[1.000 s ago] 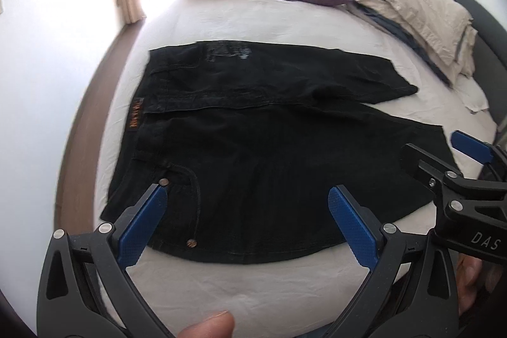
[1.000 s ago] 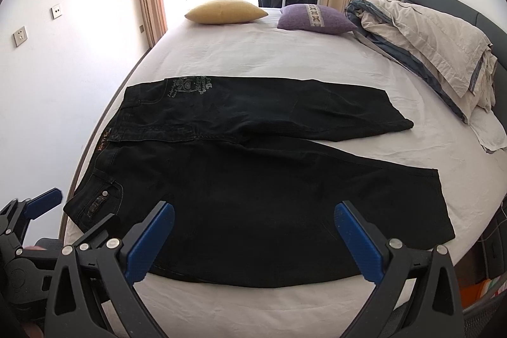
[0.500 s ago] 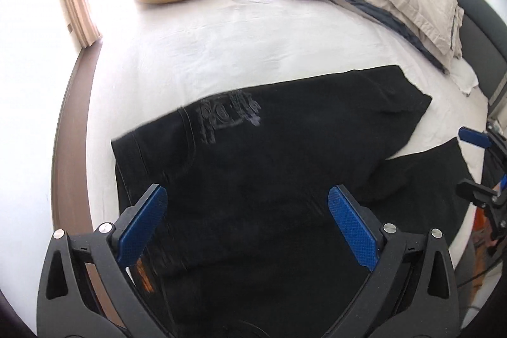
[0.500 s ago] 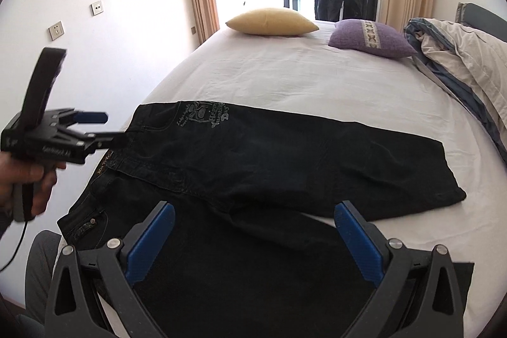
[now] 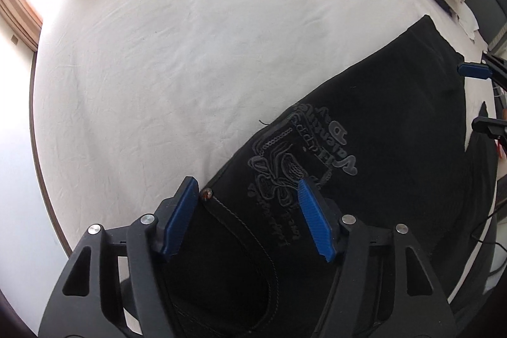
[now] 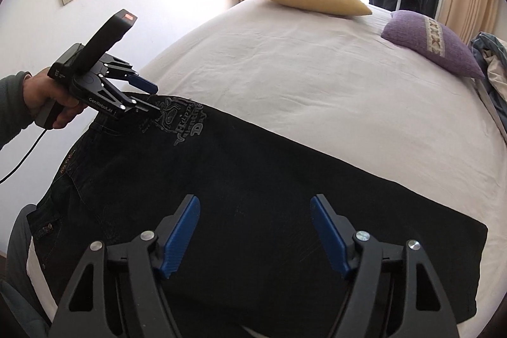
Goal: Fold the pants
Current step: 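Grasp the jeans waistband with the left tool while the right tool grasps the hem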
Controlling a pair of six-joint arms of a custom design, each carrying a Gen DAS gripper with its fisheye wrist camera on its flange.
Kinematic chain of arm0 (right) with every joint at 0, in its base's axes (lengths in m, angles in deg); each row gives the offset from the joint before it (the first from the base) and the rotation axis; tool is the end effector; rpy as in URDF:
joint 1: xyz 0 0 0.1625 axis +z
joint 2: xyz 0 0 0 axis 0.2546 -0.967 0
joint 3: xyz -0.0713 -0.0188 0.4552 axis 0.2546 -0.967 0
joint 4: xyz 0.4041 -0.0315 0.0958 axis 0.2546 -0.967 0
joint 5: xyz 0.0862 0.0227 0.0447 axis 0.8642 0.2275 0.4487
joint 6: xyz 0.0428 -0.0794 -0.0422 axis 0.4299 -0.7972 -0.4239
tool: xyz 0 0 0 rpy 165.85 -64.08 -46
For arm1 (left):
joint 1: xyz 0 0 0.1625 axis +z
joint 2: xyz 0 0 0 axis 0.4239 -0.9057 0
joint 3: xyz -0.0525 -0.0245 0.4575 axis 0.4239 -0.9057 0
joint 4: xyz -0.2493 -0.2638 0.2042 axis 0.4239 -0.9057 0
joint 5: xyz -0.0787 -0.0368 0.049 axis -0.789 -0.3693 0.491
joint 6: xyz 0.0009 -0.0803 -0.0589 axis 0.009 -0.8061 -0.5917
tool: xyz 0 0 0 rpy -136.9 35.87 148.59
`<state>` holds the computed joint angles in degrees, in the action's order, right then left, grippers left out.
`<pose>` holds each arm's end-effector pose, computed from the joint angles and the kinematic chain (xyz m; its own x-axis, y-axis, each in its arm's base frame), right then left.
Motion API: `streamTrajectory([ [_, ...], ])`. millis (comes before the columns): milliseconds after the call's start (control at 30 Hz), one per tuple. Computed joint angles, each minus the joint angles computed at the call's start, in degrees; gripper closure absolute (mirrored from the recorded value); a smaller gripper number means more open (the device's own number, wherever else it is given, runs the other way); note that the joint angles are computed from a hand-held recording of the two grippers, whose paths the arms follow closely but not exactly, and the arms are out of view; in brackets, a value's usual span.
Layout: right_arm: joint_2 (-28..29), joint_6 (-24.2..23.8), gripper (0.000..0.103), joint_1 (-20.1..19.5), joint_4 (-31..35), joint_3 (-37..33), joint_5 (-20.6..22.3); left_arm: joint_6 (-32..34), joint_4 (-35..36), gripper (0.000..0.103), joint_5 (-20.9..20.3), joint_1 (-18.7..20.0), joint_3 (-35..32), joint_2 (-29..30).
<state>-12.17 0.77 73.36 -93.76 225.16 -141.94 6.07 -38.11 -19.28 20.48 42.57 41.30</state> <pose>0.0809 -0.3816 0.3147 -0.7535 -0.2760 0.5968 -0.5079 0.8207 -0.2617 -0.3306 -0.5940 0.0416 -0.5359 0.7153 -0.4485 0.6738 0.6824 0.2832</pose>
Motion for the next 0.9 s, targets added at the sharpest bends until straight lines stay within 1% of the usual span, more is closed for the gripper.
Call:
streamTrajectory([
  [33, 0.9, -0.7, 0.031, -0.5, 0.5, -0.9, 0.4, 0.0, 0.6, 0.042, -0.1, 0.4, -0.7, 0.4],
  [100, 2.3, -1.6, 0.035, -1.1, 1.7, -2.4, 1.2, -0.3, 1.5, 0.042, -0.9, 1.4, -1.8, 0.8],
  [200, 3.8, -3.1, 0.035, -1.6, 3.6, -4.5, 2.7, 0.3, 3.1, 0.042, -1.6, 2.1, -2.9, 1.2],
  [367, 5.5, -4.9, 0.038, -0.7, 7.8, -6.9, 3.2, 1.3, 5.6, 0.043, -0.8, 2.2, -4.6, 2.5],
  [400, 6.1, -5.2, 0.038, -0.5, 8.3, -7.4, 3.0, 1.4, 6.1, 0.05, -0.9, 2.2, -4.8, 2.8],
  [433, 6.7, -5.4, 0.039, -0.2, 8.8, -8.0, 2.6, 1.3, 6.5, 0.063, -1.7, 2.3, -5.1, 3.0],
  [467, 7.4, -5.6, 0.04, 0.2, 9.4, -8.6, 2.1, 1.5, 6.7, 0.071, -2.5, 2.2, -5.1, 3.0],
  [500, 8.1, -5.8, 0.044, 0.6, 9.9, -9.1, 1.7, 1.9, 6.4, 0.083, -2.6, 1.9, -4.7, 2.9],
  [533, 8.8, -6.1, 0.046, 1.0, 10.6, -9.8, 1.3, 2.4, 5.7, 0.092, -2.3, 1.5, -3.9, 2.5],
  [600, 10.5, -6.5, 0.054, 1.9, 12.0, -11.2, 0.1, 4.2, 2.1, 0.094, -0.8, 0.1, -0.9, 1.1],
  [700, 13.0, -8.5, 0.06, 3.4, 12.3, -12.6, -2.3, 6.2, -4.7, 0.095, -0.3, -1.9, 4.5, -2.1],
  [833, 15.3, -11.2, 0.06, 4.6, 11.7, -14.1, -4.1, 9.4, -11.5, 0.096, 0.7, -4.4, 11.8, -7.2],
  [900, 16.7, -12.8, 0.061, 5.3, 10.9, -14.8, -5.8, 11.6, -15.4, 0.096, 2.0, -5.9, 15.1, -8.7],
])
